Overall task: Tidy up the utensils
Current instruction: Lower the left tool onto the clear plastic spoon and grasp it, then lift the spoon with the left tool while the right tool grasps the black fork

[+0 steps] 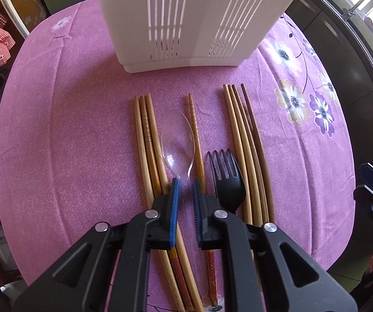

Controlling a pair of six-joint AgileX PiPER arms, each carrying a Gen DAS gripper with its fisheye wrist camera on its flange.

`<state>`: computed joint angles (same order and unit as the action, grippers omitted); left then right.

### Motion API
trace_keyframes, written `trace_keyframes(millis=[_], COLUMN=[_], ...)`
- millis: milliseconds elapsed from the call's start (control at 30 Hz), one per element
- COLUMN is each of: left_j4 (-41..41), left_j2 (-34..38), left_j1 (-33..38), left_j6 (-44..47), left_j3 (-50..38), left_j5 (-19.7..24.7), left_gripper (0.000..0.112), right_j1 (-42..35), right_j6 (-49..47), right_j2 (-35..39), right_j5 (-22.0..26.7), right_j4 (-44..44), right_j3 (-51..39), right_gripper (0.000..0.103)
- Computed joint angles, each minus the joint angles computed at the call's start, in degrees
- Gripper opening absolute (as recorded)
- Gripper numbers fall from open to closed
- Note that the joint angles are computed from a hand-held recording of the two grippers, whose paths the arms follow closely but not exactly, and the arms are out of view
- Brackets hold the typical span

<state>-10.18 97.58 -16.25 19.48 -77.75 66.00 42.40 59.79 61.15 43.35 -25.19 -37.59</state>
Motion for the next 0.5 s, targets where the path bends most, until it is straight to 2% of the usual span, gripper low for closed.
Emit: trace_keyframes(millis=[167,367,500], left_j4=[-0.04,-3.06,-5.33], left_j2=[-0.77,-4.57,-8.92], left_j1=[-1.33,0.8,3.5], left_j6=[-0.62,2.84,6.11], left_j3=[1.08,2.13,3.67], left_j5=[-1.57,-1.36,-1.29], left_gripper=[0.009,0.008,0.008], right_j1=[0.06,0.65,1.74], right_j6=[0.02,0.48,-0.57], right_j2=[0.16,1.18,5.05], right_j5=[0.13,0.75,0.22], right_j4=[0.35,0.61,2.08], right_j3=[0.1,-0.54,-3.06], right_gripper=[0.027,0.027,0.027])
